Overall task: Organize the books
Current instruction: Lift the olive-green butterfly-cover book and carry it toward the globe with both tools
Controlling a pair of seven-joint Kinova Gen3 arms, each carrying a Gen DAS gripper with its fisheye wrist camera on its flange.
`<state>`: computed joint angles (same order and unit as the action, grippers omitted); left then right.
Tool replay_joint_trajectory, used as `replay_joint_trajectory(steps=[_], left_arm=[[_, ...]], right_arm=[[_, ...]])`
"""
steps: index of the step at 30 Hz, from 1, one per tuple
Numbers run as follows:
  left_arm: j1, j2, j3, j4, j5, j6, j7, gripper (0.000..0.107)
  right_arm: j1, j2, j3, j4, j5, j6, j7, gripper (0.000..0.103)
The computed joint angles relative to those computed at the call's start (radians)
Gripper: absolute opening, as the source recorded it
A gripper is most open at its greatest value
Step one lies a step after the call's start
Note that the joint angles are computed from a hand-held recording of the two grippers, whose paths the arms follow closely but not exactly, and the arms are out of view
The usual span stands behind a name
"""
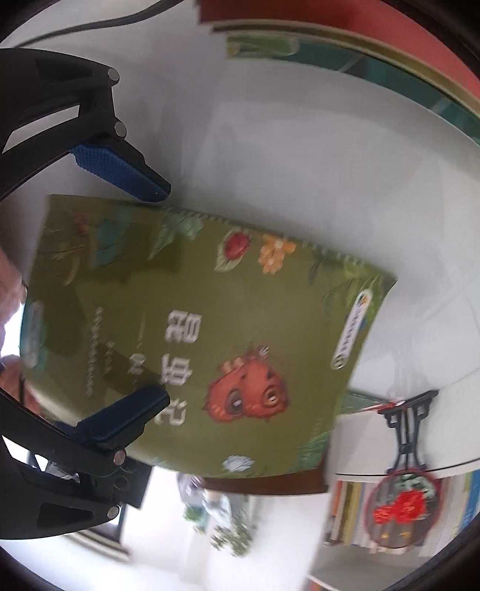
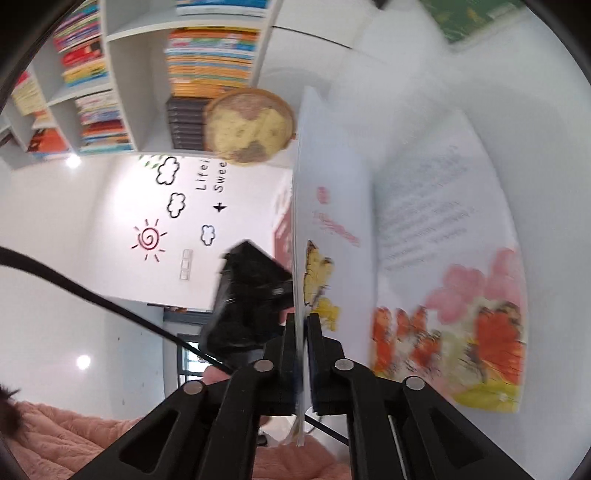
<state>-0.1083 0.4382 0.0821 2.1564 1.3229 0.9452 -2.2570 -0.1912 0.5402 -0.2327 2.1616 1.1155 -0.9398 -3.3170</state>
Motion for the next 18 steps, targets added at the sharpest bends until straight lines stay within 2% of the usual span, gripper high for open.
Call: replay_joint_trajectory(steps=[2,4,5,6,7,8,10,14,16,18], left_arm=[[-0.008,0.013,-0.010,0.026,0.058,0.026,-0.033,0.101],[-0.028,0.035,-0.001,0.049,0.123,0.076,-0.098,0.096],[-0.046,0.046,0.023,0.051,0.147,0.090,-0.121,0.075],[-0.047,0.044,0.029,0.055,0.155,0.088,-0.128,0.059],[-0.028,0.023,0.017,0.056,0.146,0.070,-0.124,0.044],[0.008,-0.006,-0.004,0.050,0.122,0.036,-0.105,0.020],[0.056,-0.046,-0.041,0.036,0.071,-0.020,-0.029,0.019],[0.056,-0.115,-0.035,0.024,-0.011,-0.088,0.065,0.014],[0.058,-0.156,-0.017,0.007,-0.047,-0.110,0.093,0.014],[0.111,-0.193,-0.049,-0.028,-0.126,-0.128,0.150,0.014]], right_arm=[[0.044,0.017,-0.042,0.020,-0.041,-0.048,0.032,0.007],[0.053,0.030,-0.041,0.047,-0.083,-0.118,0.072,0.007],[0.062,0.028,-0.045,0.060,-0.095,-0.133,0.087,0.007],[0.089,0.028,-0.068,0.079,-0.103,-0.137,0.110,0.007],[0.118,0.043,-0.105,0.090,-0.119,-0.143,0.143,0.007],[0.138,0.050,-0.129,0.104,-0.140,-0.151,0.159,0.007],[0.136,0.021,-0.121,0.110,-0.157,-0.118,0.144,0.008],[0.032,-0.095,0.016,0.090,-0.043,0.044,0.005,0.009],[0.031,-0.134,0.004,0.076,0.009,0.126,-0.032,0.009],[0.064,-0.138,-0.051,0.067,0.008,0.168,-0.024,0.009]])
